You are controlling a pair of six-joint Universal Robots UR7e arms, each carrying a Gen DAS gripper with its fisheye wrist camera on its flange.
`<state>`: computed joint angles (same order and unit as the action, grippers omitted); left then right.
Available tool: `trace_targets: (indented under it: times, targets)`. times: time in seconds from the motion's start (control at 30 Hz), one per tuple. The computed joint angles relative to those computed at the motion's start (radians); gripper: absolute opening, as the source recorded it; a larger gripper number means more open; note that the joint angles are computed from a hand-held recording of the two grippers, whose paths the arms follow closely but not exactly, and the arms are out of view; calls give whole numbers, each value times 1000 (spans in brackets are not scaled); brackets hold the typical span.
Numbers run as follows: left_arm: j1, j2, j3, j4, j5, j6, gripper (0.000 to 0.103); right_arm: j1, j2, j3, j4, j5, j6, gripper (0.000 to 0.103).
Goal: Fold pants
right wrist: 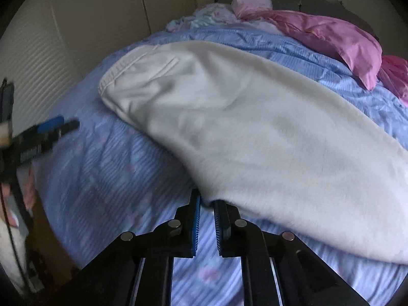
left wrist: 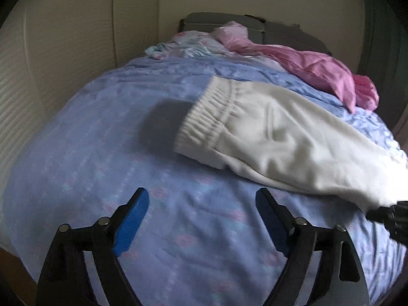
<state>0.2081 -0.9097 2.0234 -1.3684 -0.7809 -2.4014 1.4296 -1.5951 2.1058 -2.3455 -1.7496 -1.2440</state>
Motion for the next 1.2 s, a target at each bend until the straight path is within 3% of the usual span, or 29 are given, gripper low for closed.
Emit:
trace_targets:
  times: [0.1, 0.23, 0.3, 0.4, 0.5, 0.57, 0.63, 0.67, 0.7, 0.73, 0.8, 0.9, 1.03, 1.13, 1.2]
  targets:
    - [25, -18, 11, -34, 8, 59, 88, 18, 24, 27, -53, -51, 17, 11]
    - [35, -48, 40, -79, 50, 51, 88, -3, 54, 41, -124, -34, 40, 14]
    - [39, -68, 61, -97, 80, 14, 89, -10, 48, 48, -128, -26, 66, 32]
    - [57, -130, 143, -226, 137, -26, 90, -6, 40, 81, -196, -5, 88, 36]
    - [97, -167, 210, -386, 181, 6, 89, 16, 49, 127, -325, -23, 117, 36]
    - [129, -175, 228, -462, 203, 40, 88, 20, 50, 131, -343, -19, 140, 36]
    - [155, -166, 225, -510, 228, 86, 80, 18, 51, 133, -355, -10, 148, 36]
    - [166, -159, 211, -500, 232, 84, 60, 19, 52, 132, -355, -10, 143, 36]
    - [183, -149, 179, -448, 214, 55, 46, 21, 54, 132, -363, -15, 139, 36]
    - [199, -141, 153, -409, 203, 40, 44, 23, 59, 130, -367, -19, 137, 36]
    - [206, -136, 139, -380, 199, 17, 30, 25, 69, 114, -340, -32, 156, 34]
    - [207, -125, 80, -238, 159, -36, 20, 29, 81, 92, -300, -46, 183, 14]
    - [212, -97, 0, -63, 134, -62, 20, 54, 50, 71, -169, -101, 164, 13]
    - [235, -97, -2, -88, 110, -23, 20, 70, 46, 78, -165, -145, 117, 13]
    - [248, -105, 9, -113, 101, 6, 20, 74, 83, 48, -122, -188, 160, 13]
